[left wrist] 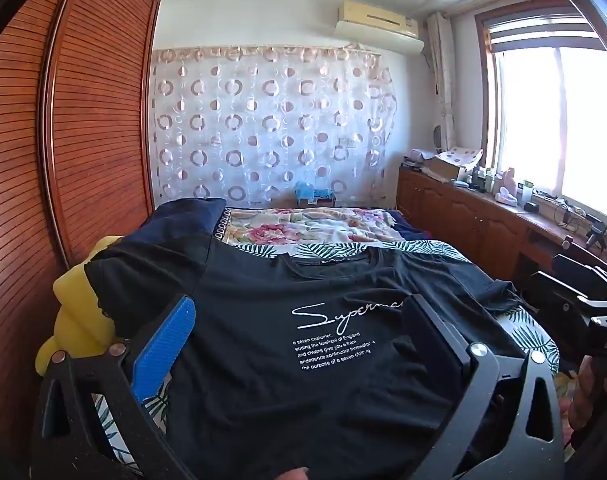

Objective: Fold small clothes

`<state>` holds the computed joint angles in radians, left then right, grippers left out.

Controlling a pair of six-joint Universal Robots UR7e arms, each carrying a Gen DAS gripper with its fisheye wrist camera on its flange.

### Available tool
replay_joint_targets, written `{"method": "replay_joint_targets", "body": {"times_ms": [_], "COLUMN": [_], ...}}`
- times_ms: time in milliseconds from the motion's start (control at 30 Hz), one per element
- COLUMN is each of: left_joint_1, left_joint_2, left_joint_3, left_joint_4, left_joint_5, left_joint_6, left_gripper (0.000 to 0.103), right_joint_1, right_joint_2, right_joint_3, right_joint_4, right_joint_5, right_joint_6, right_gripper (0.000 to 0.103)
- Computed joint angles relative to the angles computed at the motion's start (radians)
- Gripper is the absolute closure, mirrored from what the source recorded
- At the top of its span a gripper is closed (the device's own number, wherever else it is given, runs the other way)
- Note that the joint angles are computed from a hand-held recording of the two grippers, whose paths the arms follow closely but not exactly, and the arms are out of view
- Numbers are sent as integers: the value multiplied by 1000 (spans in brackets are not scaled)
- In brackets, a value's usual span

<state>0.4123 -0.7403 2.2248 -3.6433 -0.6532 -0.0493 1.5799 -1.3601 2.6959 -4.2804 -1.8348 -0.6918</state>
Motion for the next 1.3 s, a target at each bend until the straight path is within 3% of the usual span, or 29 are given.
{"method": "replay_joint_targets", "body": {"times_ms": [133,200,467,1300], "left_joint_1": [0,1,1,-14], "left_joint_2": [1,2,7,0], "left_joint_3": [0,-1,-2,-4], "left_joint_4": [-2,-3,-17,-3], "left_joint_5": [-1,-4,-2,10], "left_joint_6": [2,3,11,9], "left_gripper": [0,0,0,0], "right_joint_1": [-17,16,25,8], "right_joint_2": [-14,-21,-4,-3], "right_joint_3": [14,1,-8,-1], "right_joint_4": [-4,33,21,13], "right_joint_5": [20,-28,-37,-13], "right_joint_6": [9,20,15,25], "right_gripper": [0,0,0,0]}}
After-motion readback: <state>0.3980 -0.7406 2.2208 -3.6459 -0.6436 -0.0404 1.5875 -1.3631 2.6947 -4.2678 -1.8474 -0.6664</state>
